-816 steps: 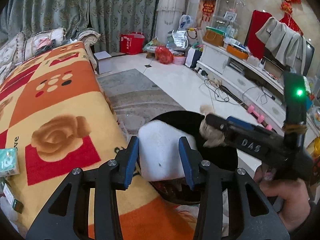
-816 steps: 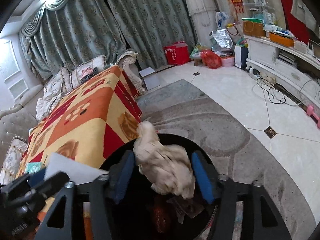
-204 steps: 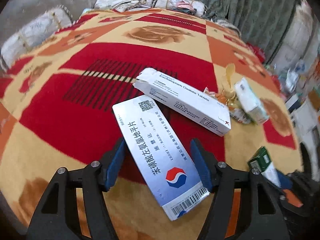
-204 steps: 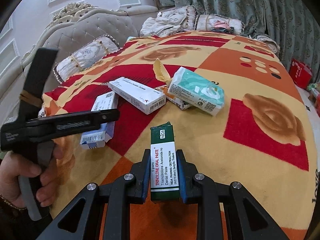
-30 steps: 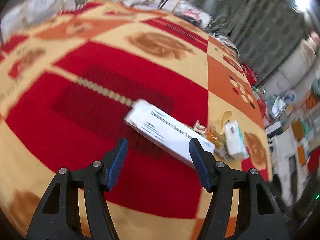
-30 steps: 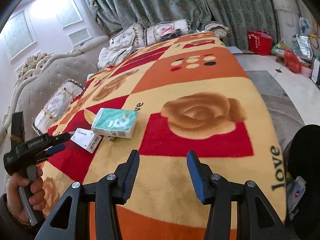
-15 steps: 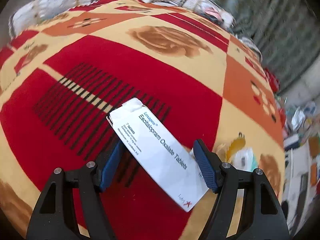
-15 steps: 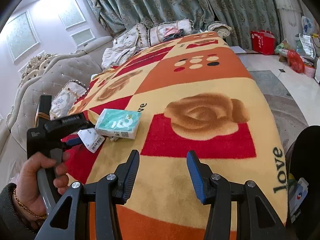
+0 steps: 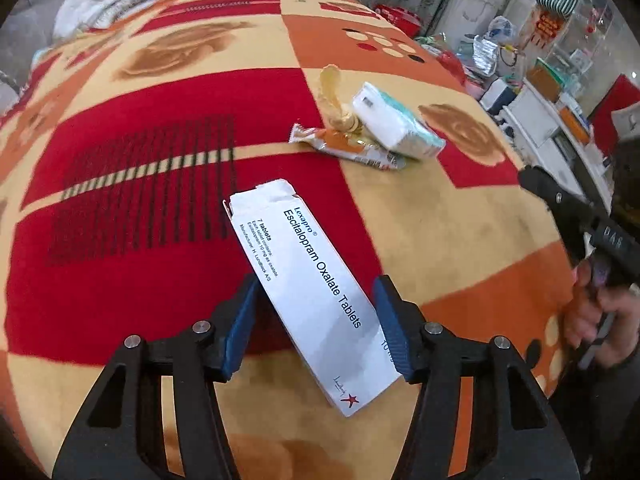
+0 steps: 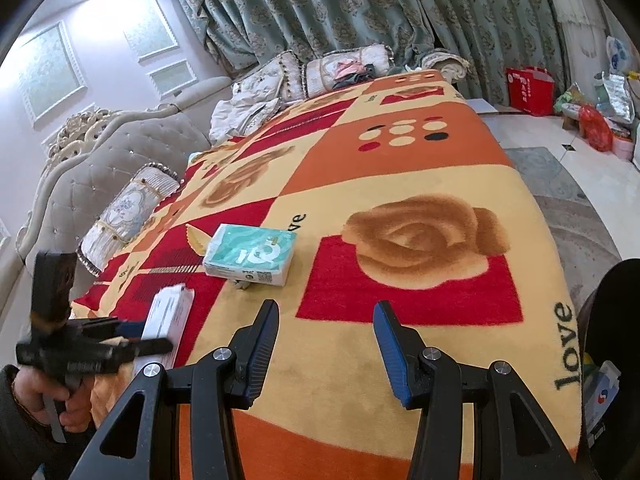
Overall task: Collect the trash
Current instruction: 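Grasp the teal tissue pack with the right tool while the left tool holds the box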
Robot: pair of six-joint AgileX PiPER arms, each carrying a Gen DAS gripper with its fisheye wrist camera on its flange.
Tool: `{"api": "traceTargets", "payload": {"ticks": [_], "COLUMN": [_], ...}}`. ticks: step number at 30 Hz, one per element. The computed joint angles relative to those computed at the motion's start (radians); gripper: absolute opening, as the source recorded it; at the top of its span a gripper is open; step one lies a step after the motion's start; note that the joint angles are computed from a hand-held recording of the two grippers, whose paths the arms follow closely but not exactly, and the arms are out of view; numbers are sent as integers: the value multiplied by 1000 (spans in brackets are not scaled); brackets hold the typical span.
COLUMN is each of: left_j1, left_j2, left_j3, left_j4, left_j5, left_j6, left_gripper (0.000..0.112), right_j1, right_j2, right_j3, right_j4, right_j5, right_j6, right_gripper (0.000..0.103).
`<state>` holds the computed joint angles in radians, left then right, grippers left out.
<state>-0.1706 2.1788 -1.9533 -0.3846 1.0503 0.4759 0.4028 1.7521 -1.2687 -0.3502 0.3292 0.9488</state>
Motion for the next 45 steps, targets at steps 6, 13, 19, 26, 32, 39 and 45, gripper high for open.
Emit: {"api": "traceTargets", "payload": {"ticks": [6,13,19,26,32,39,45], "left_j1": [-30,-95,-85,-87,-81,-92,-127], "left_j2": [-101,-203,-202,-195,-186,-191,-211], "left_j3": [184,380,404,396,384,403,450], "left_j4": [-2,130,66,69,44,45,154], "left_j5": [-138,-362,-397,-398,-380,-405,-471], "left_j6": [-102,-169,-105,-106,-109,-89,-136], "left_gripper": [58,61,57,59,59,57,41], "right_j1": [-1,21,-23,-10,-3,-21,-19], "right_j2": [58,198,367,452,520,531,476], "right_j3": [-72,-292,-520,-644,-763,-776,-690], "right_j4": [167,280,522,498,434,472,477], "right_j5": [-13,40,167,182,268,227,179], "right_j6": [-214,-463,-657,-509,-405,-446,-478], "right_gripper": [51,76,79,85,85,73,18]}}
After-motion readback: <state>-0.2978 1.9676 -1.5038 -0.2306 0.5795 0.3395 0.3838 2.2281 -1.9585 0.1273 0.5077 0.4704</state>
